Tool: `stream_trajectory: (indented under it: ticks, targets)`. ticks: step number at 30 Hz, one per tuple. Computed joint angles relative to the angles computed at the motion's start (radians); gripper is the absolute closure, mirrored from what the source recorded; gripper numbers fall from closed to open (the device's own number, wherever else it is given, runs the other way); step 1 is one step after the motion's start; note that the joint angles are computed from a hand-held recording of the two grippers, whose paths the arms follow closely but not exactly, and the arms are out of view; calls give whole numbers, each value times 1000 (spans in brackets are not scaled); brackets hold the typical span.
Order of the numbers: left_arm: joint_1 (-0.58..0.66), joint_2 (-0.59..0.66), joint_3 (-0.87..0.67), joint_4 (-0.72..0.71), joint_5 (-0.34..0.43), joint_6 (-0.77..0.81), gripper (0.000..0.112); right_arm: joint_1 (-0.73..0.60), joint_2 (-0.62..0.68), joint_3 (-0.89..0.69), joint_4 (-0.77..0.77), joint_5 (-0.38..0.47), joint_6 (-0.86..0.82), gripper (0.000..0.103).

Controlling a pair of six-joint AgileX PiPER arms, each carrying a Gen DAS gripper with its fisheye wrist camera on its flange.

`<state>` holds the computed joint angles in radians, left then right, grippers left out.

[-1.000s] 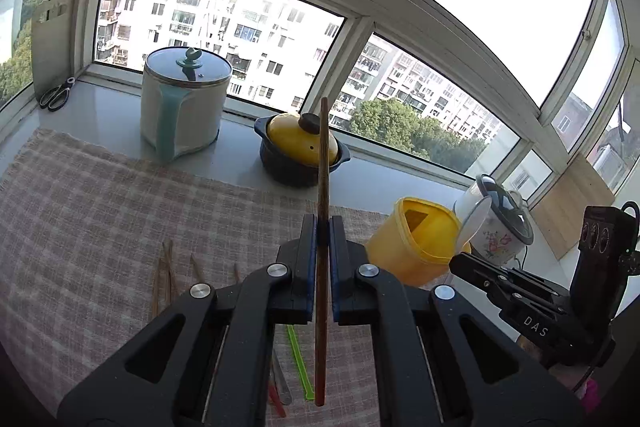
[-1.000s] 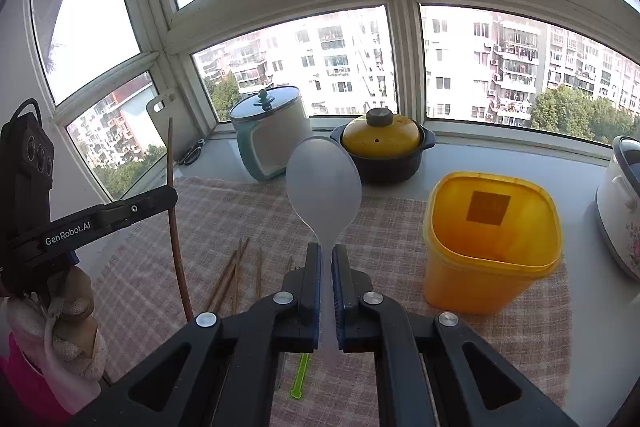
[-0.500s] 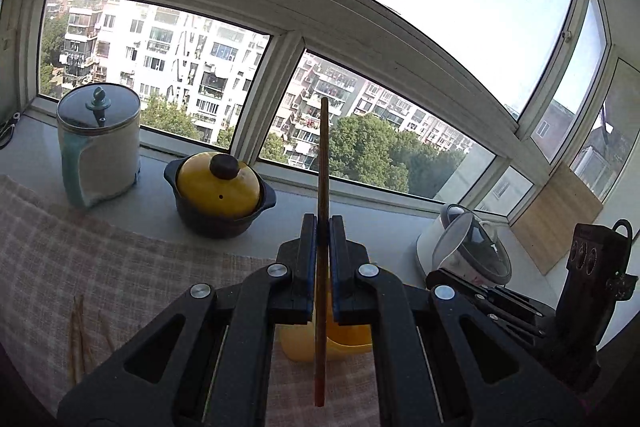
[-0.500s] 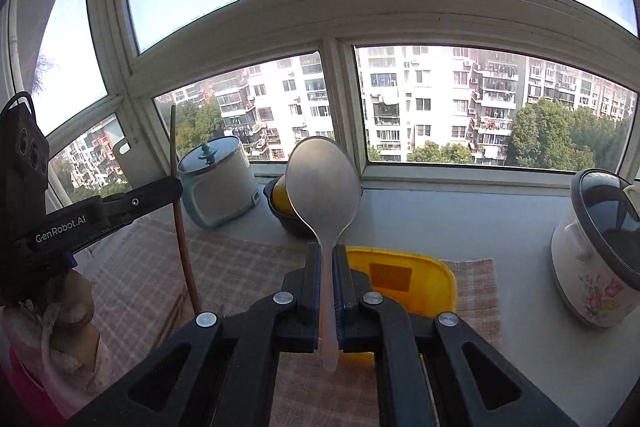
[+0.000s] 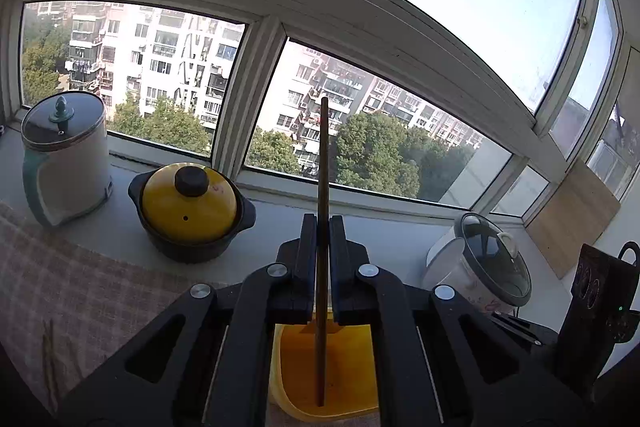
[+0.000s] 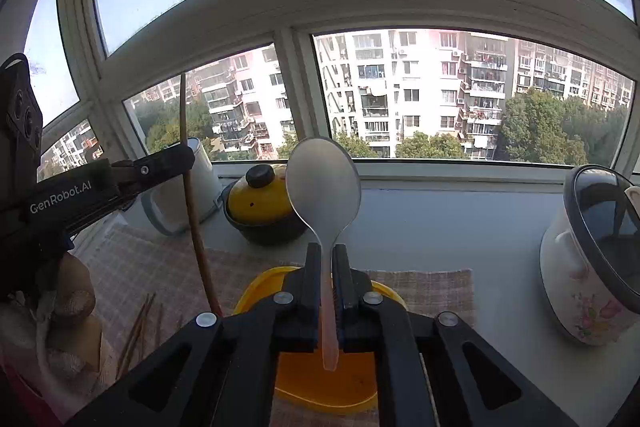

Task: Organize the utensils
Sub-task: 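Lift the spoon and chopstick and carry both over the yellow container, then open both tools to drop the spoon and chopstick into the yellow container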

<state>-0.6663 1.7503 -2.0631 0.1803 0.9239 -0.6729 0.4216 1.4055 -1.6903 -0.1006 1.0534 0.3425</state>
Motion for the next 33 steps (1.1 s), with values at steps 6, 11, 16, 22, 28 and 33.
stream_trajectory:
  ticks: [6, 11, 16, 22, 28, 33]
  targets:
    - [0, 56, -7, -12, 5, -1, 109, -46, 23, 34, 60, -27, -39, 100]
    - [-11, 61, 34, -25, 4, 5, 109, -66, 24, 100, 98, -54, -56, 100]
    - [-20, 62, 52, -33, 13, 13, 109, -76, 17, 155, 122, -76, -59, 100]
    - [-23, 52, 62, -56, 17, 42, 109, -77, 9, 171, 125, -77, -55, 99]
    - [-18, 30, 77, -76, 32, 71, 109, -44, -15, 182, 69, -80, -6, 68]
    - [-25, -17, 130, -67, 22, 68, 109, -11, -36, 190, 21, -67, 32, 67]
